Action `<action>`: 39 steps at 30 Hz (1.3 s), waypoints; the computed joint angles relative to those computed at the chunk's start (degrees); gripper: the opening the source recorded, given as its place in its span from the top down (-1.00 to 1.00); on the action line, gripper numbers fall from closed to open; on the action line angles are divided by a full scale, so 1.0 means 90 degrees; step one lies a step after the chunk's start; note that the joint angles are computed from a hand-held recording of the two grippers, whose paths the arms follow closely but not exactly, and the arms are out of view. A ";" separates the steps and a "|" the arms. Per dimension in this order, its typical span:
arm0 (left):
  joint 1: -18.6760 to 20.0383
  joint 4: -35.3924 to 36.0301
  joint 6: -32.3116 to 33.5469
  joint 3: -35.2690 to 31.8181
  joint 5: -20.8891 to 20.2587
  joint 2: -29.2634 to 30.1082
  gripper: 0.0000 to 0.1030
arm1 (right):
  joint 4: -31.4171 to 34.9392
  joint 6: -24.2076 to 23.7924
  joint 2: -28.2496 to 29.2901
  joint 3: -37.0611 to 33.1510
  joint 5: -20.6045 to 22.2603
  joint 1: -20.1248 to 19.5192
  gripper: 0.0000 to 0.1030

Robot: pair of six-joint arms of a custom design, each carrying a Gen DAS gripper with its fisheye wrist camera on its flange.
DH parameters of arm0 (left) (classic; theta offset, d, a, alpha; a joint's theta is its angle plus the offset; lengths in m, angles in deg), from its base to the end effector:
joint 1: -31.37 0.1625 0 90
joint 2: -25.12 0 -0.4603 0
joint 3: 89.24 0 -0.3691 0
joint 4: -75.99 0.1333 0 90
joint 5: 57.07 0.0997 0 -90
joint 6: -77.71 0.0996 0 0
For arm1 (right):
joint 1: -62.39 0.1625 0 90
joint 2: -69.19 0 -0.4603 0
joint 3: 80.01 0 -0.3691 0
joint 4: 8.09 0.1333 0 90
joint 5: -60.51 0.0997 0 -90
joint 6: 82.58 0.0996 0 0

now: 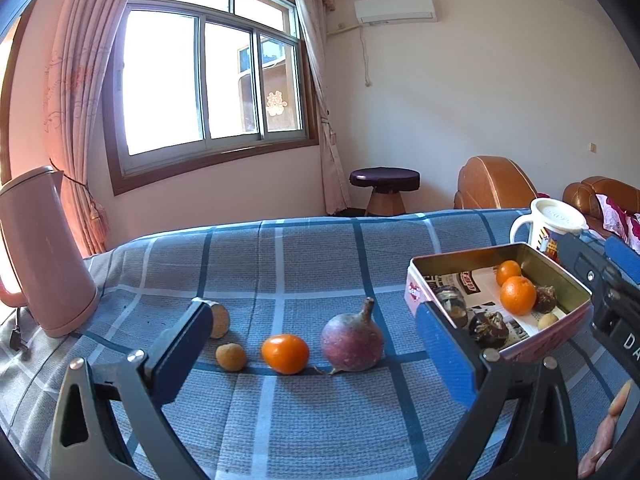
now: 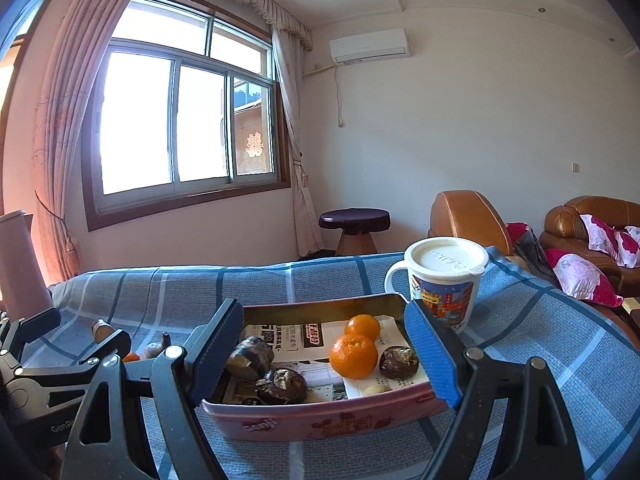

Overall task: Organize fruits
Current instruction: 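Move both open tools back toward the remaining fruits on the table, then grasp the small oval orange with the right tool while the left tool grasps the cut brown chunk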

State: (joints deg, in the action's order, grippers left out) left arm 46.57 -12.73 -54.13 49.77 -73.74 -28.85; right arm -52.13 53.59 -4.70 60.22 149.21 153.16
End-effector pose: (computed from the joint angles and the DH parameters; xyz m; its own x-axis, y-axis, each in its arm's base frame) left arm -0.2108 -0.2943 0.0657 -0.6114 -0.3644 -0.7025 0.5900 0.3817 -0.7115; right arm 0.1400 -0.3283 0.1366 -0.7174 -0.2876 0.6345 -0.6958 0.2499 -0.6734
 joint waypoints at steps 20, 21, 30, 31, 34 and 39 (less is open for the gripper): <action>0.0016 0.1424 -0.0829 0.0515 -0.0598 -0.1114 -1.00 | -0.0085 0.0248 0.1190 -0.0359 0.0958 0.1269 -0.63; 0.0031 0.1514 -0.0874 0.0535 -0.0640 -0.1182 -1.00 | -0.0045 0.0266 0.1255 -0.0409 0.1020 0.1330 -0.63; 0.0406 0.2333 -0.1441 0.0660 -0.0936 -0.2068 -1.00 | 0.1101 0.0576 0.1915 -0.1210 0.1538 0.1779 -0.63; 0.0445 0.2333 -0.1471 0.0696 -0.0972 -0.2178 -1.00 | 0.1320 0.0603 0.2006 -0.1328 0.1547 0.1812 -0.63; 0.0562 0.2212 -0.1481 0.0811 -0.1057 -0.2543 -1.00 | 0.1956 0.0617 0.2316 -0.1691 0.1557 0.1928 -0.62; 0.0748 0.2132 -0.1424 0.0850 -0.1355 -0.2799 -1.00 | 0.3267 0.0553 0.3052 -0.2598 0.1627 0.2160 -0.27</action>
